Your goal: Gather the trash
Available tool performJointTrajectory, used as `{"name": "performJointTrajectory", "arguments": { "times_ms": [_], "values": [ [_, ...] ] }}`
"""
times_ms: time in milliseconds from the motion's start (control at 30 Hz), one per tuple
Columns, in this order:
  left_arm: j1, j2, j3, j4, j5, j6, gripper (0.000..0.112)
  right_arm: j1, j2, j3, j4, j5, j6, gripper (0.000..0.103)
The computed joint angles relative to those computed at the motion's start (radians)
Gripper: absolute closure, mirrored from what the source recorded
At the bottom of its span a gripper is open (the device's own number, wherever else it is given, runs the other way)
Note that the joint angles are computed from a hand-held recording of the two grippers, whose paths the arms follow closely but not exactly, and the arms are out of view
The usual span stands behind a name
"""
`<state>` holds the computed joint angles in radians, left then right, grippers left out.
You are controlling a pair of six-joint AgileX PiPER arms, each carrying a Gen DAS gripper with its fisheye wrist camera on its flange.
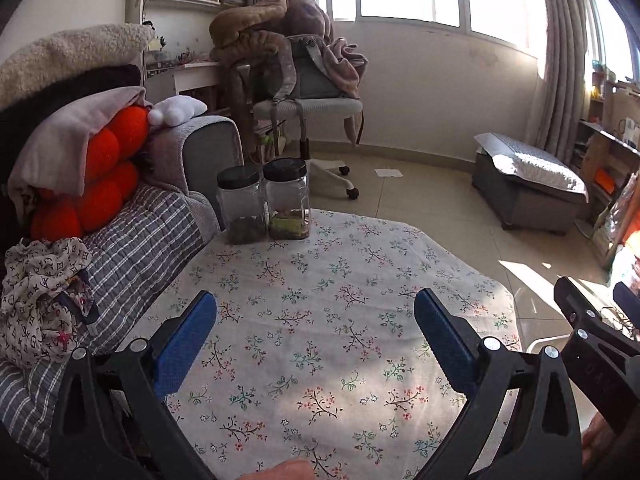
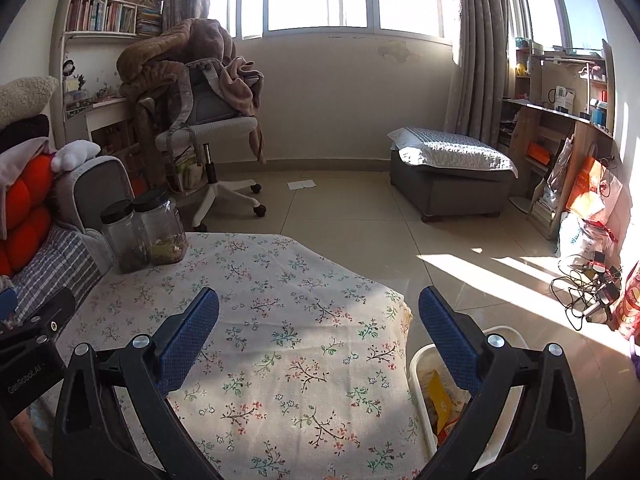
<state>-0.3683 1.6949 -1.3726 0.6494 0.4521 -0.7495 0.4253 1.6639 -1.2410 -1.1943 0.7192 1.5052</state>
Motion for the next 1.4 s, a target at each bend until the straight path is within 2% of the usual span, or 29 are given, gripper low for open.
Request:
{"name": "performJointTrajectory", "arguments": {
  "times_ms": [200, 467, 833, 1400],
  "values": [
    [-0.022, -0.007, 0.012, 0.127, 0.002, -0.118, 0.016, -0.002, -0.006, 0.004, -0.013, -0.022, 0.024, 0.007],
    [-0.007, 0.007, -0.014, 0.008, 0.003, -0.027, 0.016, -0.008, -0.020, 0.019, -0.038, -0.029, 0.046, 0.007],
    [0.003, 0.014, -0.029, -0.079, 0.006, 0.037, 0.016, -0.008, -0.017, 0.020, -0.042, -0.028, 0.050, 0.007],
    [-0.002, 0.024, -0.043, -0.108, 0.019, 0.063, 0.016, -0.012, -0.019, 0.026, -0.047, -0.034, 0.052, 0.007]
  ]
}}
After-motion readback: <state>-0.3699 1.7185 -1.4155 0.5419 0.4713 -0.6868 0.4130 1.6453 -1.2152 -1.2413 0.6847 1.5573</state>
